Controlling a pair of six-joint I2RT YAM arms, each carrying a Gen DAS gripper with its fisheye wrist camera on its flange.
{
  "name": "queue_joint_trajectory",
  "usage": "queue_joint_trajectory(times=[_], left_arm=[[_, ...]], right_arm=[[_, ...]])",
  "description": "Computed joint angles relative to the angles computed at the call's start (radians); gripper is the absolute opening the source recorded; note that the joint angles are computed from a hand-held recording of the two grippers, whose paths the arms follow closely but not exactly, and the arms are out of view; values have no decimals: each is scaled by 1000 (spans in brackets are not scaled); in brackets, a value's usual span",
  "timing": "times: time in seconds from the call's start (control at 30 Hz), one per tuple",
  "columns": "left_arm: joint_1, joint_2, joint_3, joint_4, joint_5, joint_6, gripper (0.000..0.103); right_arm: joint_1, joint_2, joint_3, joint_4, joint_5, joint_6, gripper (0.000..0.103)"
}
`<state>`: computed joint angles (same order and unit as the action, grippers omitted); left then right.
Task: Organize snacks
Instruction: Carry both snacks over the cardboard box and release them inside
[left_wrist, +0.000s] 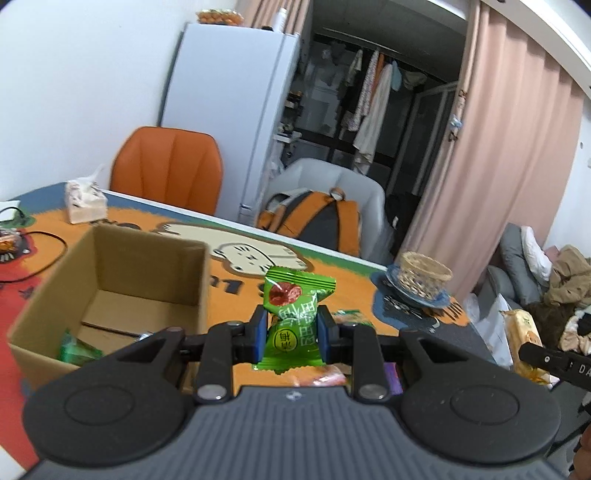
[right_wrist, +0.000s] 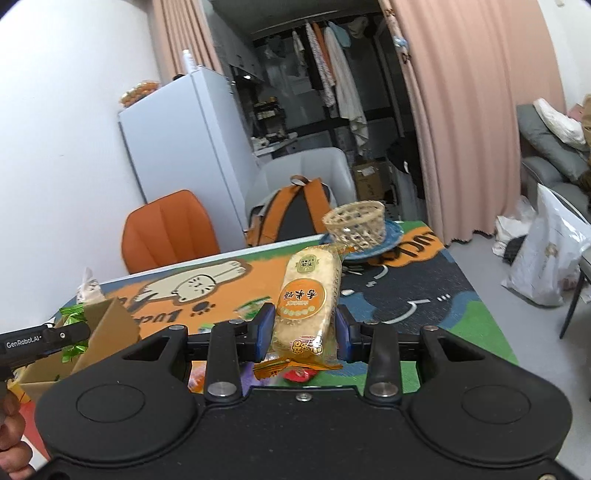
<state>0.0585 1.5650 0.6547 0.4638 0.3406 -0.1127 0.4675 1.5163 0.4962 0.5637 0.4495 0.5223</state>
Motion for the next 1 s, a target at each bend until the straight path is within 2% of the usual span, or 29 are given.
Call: queue_joint_trajectory(times=[0.17, 0.47, 1.0], left_arm=[[66, -9, 6, 2, 10, -1, 26], [158, 2, 38, -3, -1, 5, 26], [220, 144, 178, -27, -47, 1, 26]], right_arm=[[29, 44, 70, -2, -7, -31, 36], [56, 166, 206, 16, -99, -44, 36], [96, 348, 458, -34, -188, -91, 36]])
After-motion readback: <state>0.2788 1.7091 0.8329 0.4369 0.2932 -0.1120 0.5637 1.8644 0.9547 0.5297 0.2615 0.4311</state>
